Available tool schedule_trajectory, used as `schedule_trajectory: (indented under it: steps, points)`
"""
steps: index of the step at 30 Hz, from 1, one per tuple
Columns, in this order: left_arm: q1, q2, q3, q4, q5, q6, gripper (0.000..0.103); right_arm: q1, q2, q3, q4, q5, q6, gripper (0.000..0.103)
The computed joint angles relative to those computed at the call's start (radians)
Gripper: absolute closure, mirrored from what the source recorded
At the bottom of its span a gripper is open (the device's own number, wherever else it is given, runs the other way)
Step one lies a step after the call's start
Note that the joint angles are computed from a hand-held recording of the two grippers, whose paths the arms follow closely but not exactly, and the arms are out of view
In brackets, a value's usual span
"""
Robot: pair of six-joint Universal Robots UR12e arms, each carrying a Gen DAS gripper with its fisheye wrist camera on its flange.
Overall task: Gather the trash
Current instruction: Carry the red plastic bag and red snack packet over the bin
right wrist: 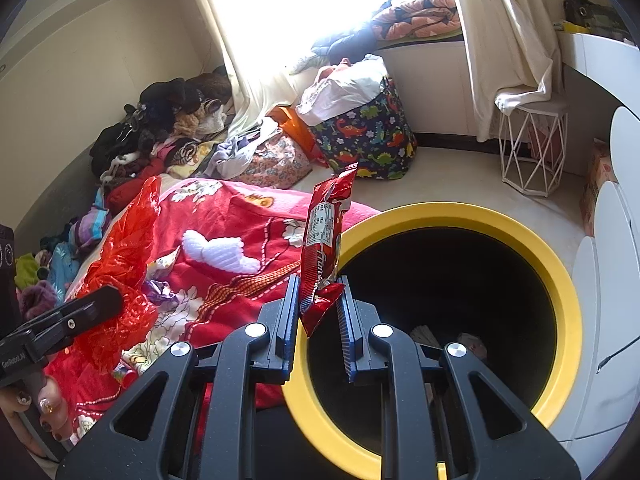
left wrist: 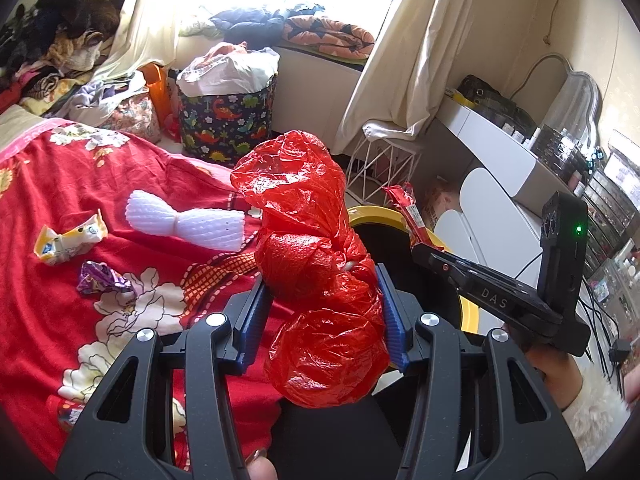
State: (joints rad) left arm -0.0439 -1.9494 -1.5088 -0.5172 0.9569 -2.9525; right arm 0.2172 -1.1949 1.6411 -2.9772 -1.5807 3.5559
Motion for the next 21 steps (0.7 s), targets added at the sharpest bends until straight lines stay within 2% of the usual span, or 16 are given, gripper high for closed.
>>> schedule_trajectory:
  steps: [21]
  points:
    - [-0.029,-0.002,0.001,-0.039,-0.020,0.056,0.061,-0.017,-0.017,0.035,0.000,-0.052,0.044,0.085]
